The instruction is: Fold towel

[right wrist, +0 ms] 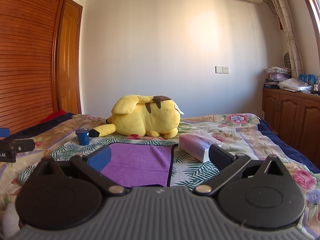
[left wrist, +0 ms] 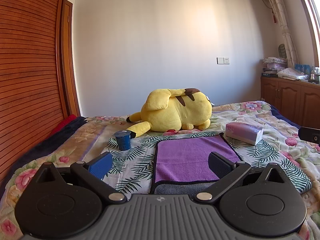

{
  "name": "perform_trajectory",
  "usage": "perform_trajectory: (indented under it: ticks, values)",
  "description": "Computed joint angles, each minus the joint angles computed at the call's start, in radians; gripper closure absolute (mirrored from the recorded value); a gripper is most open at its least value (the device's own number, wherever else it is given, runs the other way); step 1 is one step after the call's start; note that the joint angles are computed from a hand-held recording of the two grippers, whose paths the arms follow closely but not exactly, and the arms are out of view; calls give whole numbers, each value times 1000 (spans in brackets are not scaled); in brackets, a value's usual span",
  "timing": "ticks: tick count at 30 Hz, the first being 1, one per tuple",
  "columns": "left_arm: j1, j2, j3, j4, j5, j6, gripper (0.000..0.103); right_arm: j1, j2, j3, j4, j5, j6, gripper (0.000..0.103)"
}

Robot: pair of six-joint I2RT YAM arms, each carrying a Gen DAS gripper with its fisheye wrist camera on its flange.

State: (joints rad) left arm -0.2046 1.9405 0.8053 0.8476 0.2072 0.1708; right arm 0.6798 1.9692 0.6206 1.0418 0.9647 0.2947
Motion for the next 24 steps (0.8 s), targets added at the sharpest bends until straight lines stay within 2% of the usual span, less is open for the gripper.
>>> perform_trajectory:
  ticks: [24]
  values:
    - [-4, 7, 0, 5, -4, -2, 16, 0, 4, 4, -2, 1, 0, 0]
